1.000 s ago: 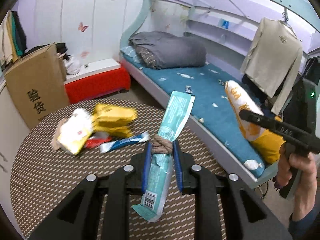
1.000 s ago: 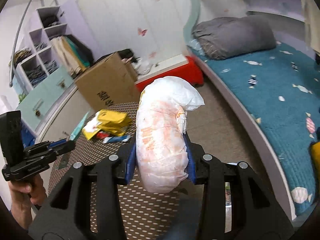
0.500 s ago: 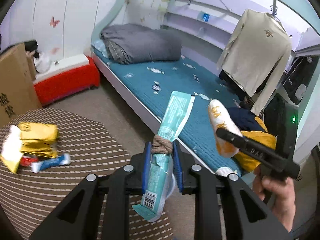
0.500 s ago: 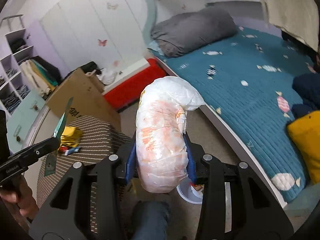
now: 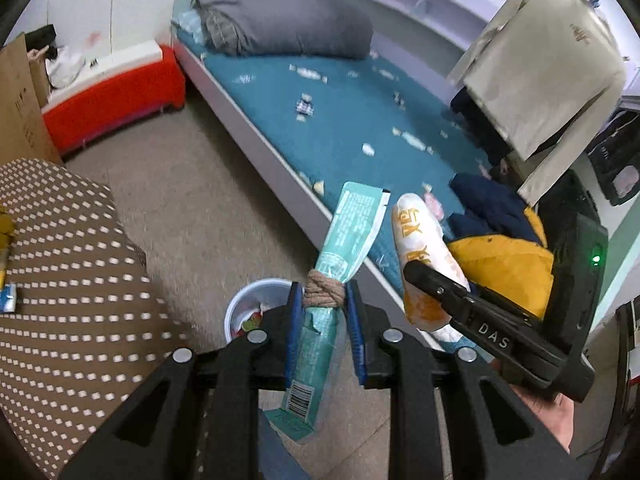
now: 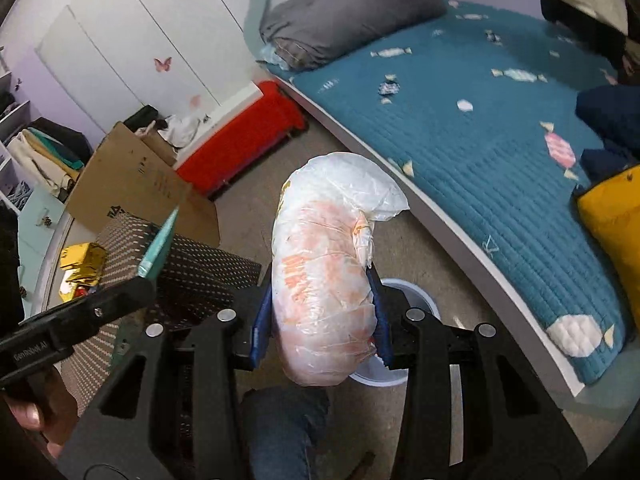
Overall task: Collect trash
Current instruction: 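Carry the teal packet and white bundle to the bin and open both tools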
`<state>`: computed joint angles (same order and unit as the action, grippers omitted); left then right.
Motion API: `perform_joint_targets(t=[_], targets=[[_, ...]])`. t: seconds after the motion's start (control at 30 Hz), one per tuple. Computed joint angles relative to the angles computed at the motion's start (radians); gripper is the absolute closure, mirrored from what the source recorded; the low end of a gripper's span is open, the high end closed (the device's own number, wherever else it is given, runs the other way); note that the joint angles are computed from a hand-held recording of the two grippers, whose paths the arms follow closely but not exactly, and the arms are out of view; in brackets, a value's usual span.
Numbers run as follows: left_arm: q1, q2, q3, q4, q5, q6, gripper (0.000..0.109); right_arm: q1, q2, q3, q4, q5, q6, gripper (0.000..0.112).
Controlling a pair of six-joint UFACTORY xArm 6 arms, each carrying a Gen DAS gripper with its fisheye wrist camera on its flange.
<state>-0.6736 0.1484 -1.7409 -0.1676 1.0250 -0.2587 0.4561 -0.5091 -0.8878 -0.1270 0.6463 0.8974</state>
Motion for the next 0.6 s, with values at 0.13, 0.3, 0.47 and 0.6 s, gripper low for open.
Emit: perform_joint_targets(t=[0.13,0.3,0.47,0.6], targets=[[-0.005,0.088,-0.082,-0.004,0.063,-0.019,0.087,-0.017,0.021,0.021,0.055,-0.02,-0.035,0.071],[-0.001,0.168,-0.157,-0.01,0.124,-0.028,0.086,-0.032,0.066,0.032,0.13,-0.041,-0.089,0.071],[0.002,0.259,-0.258,0.008,0.187,-0.046,0.036,-0.05,0.1,0.057,0.212,-0.075,-0.139,0.067],[0.001,0.287,-0.314,0.054,0.228,-0.064,0.029,-0.063,0.152,0.084,0.358,-0.101,-0.232,0.041]])
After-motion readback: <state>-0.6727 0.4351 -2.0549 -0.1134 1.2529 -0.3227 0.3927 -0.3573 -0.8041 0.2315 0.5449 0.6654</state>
